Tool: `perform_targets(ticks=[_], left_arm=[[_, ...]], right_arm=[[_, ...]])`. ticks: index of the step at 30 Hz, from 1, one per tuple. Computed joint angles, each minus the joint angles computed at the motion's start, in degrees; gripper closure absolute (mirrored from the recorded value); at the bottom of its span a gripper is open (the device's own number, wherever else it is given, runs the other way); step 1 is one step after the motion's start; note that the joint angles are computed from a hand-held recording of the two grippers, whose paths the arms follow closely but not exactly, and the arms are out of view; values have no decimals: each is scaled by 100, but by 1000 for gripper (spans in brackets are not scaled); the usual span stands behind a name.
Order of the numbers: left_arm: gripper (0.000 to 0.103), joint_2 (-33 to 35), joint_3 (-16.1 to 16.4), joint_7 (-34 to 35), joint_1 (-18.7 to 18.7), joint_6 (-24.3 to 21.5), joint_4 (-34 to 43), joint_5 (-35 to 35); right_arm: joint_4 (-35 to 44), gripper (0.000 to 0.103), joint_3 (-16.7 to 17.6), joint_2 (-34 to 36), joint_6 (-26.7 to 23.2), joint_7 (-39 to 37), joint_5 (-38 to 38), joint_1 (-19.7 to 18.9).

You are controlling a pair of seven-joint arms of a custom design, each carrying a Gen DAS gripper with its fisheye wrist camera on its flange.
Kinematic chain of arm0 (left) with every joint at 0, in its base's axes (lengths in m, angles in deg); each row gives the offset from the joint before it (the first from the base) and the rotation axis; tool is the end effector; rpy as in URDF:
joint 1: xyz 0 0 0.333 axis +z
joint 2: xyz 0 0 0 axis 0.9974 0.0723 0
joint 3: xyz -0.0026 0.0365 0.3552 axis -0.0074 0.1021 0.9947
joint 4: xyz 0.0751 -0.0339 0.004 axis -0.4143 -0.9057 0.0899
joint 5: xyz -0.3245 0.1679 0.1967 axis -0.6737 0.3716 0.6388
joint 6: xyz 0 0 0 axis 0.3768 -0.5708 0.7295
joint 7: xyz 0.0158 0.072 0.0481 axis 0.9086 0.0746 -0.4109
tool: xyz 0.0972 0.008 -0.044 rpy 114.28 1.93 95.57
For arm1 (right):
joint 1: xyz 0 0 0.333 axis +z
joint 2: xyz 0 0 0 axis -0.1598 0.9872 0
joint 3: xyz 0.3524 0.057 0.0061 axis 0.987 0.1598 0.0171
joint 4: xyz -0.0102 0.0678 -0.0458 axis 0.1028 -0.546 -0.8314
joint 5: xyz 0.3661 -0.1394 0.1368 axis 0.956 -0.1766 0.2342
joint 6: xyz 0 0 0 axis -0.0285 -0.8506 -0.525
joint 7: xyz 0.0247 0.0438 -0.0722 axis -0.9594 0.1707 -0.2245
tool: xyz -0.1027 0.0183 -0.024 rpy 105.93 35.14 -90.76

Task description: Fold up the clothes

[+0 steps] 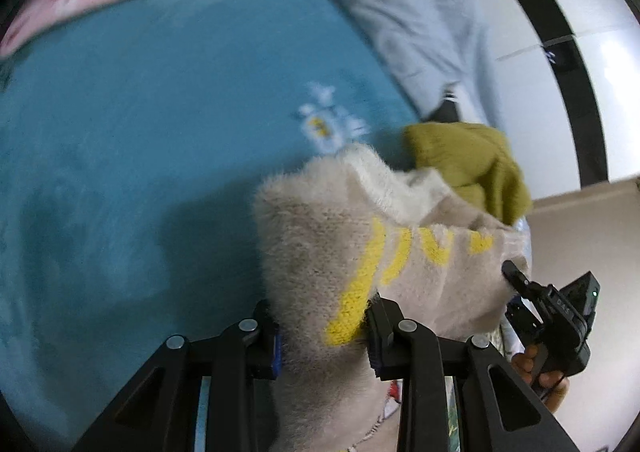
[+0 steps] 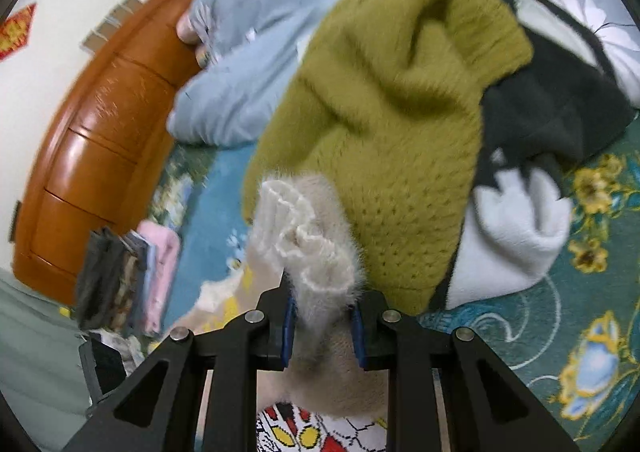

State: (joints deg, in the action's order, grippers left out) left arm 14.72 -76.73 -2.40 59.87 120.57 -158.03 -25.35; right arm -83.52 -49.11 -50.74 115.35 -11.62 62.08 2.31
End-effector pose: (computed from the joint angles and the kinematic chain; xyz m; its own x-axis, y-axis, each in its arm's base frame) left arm 0.4885 -0.4421 0.5010 0.6451 -0.4128 0.6430 -0.4399 -0.8887 -0.1292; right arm 0.7731 0.2604 0.5209 0.3954 -0.7189 -0.5717 -0.9110 -0.2277 -0.3437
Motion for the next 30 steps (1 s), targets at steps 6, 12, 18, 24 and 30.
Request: perform_targets(ticks=[6, 12, 18, 24, 30], left_arm=[[45, -2, 149, -1587, -201, 331, -223, 1022], [40, 72, 15, -2156, -312, 171, -89, 1265], [40, 282, -147, -1410, -360, 218, 107, 379], [40, 285, -229, -544, -539, -543, 469, -106], [40, 117, -141, -1259, -754, -664, 381, 366]], right_arm=[[-338, 71, -81, -204, 173, -119, -137, 14], [-1958, 57, -198, -1278, 449, -391, 411, -421], [-3646, 53, -712, -2388, 603, -436, -118, -581], [-4512, 53, -1001, -2846, 596, -8, -464, -817], [-5106, 53, -973, -3125, 330, -88, 493, -1044]])
